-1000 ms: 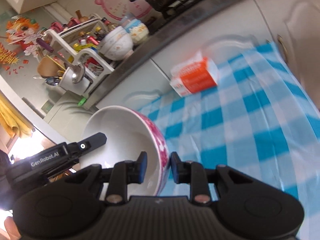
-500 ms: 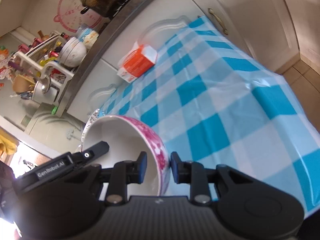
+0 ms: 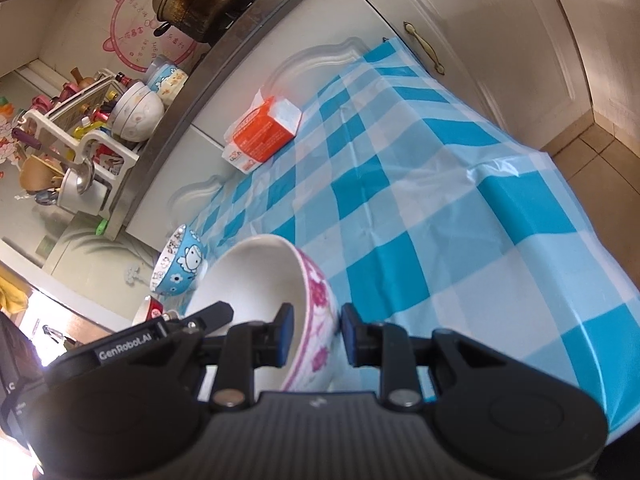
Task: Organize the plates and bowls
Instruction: 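Lower the pink-flower bowl onto the cloth beside the plates and open both grippers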
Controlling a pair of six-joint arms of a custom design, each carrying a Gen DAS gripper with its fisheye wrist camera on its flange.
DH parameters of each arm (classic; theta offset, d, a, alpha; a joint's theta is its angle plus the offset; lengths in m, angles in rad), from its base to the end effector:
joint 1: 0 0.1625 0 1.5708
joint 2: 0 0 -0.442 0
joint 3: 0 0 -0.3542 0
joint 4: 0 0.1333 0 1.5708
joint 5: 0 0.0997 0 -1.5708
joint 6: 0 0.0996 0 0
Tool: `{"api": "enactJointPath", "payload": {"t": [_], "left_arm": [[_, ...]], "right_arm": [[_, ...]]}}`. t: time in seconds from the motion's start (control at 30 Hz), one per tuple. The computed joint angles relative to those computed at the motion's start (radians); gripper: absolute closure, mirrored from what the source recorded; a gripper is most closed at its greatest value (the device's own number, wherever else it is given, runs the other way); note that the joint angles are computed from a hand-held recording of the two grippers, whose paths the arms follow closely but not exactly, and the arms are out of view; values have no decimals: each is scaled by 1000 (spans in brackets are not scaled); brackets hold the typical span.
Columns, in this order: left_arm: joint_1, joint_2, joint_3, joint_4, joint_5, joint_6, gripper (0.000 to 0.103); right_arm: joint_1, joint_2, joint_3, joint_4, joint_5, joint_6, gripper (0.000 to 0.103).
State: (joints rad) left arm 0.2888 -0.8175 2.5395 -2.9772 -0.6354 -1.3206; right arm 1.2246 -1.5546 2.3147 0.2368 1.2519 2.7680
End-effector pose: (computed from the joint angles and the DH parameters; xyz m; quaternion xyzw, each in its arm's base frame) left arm -0.2512 -0.2973 0.0476 0.0538 0.8827 -0.3918 0.2537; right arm 0.0762 -0.2736 0.2268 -0.0579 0.9462 -0.3152 0.0441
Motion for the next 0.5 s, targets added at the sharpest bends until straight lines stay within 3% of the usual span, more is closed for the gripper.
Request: {"api": "enactJointPath", "payload": {"t": [0.37, 0.5], "left_arm": [[5, 12, 9, -42, 16, 24, 82], [-9, 9, 13, -7, 38, 3, 79]], "right_arm": [[31, 0, -4, -43, 10, -12, 78], [41, -6, 2, -61, 32, -17, 69]]}}
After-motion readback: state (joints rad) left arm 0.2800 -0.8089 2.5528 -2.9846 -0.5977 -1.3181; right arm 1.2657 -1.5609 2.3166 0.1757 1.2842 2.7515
